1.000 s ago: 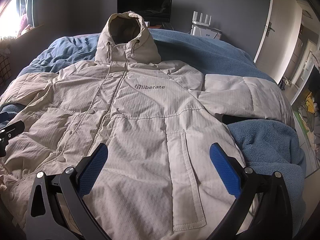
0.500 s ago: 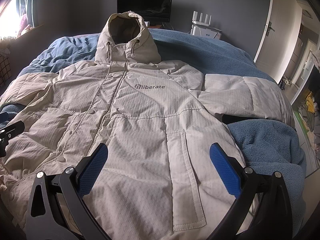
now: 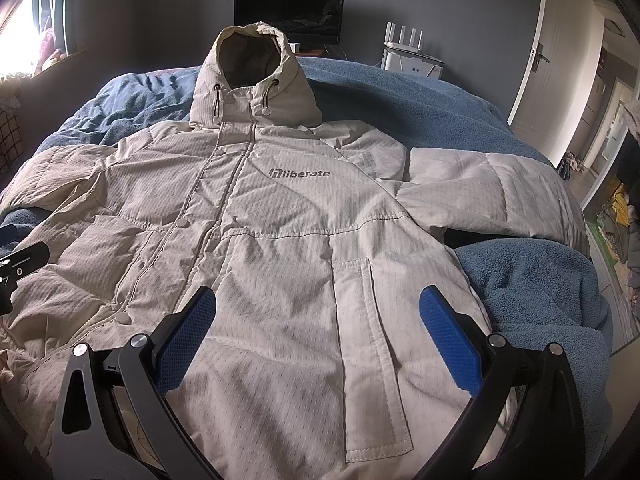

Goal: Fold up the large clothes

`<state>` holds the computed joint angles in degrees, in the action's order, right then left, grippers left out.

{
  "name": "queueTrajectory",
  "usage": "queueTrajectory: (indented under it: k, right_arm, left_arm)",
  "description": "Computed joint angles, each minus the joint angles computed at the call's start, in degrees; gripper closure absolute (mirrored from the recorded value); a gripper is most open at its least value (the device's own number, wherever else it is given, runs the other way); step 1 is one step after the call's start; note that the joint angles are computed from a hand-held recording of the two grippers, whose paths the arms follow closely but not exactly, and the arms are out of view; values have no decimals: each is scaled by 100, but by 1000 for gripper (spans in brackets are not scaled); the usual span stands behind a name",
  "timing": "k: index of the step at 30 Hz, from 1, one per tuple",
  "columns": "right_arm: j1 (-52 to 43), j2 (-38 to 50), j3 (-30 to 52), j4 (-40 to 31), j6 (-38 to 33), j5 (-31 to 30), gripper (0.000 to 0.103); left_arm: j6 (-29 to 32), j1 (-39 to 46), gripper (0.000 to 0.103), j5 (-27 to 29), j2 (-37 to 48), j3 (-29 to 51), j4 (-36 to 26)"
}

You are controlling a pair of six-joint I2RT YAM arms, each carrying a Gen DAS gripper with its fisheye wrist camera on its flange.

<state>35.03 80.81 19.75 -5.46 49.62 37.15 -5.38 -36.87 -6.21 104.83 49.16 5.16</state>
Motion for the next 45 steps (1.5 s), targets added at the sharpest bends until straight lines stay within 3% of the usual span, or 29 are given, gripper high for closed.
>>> queueTrajectory:
  k: [40,45]
  right_arm:
    - [-58,-23,5,-19,-12,-16,6]
    - [-474,-719,-52,-452,-205,56,6]
  left_arm:
    - [0,-3,6,-10,3,10,-20]
    - [38,34,6,-36,-106,78,-155]
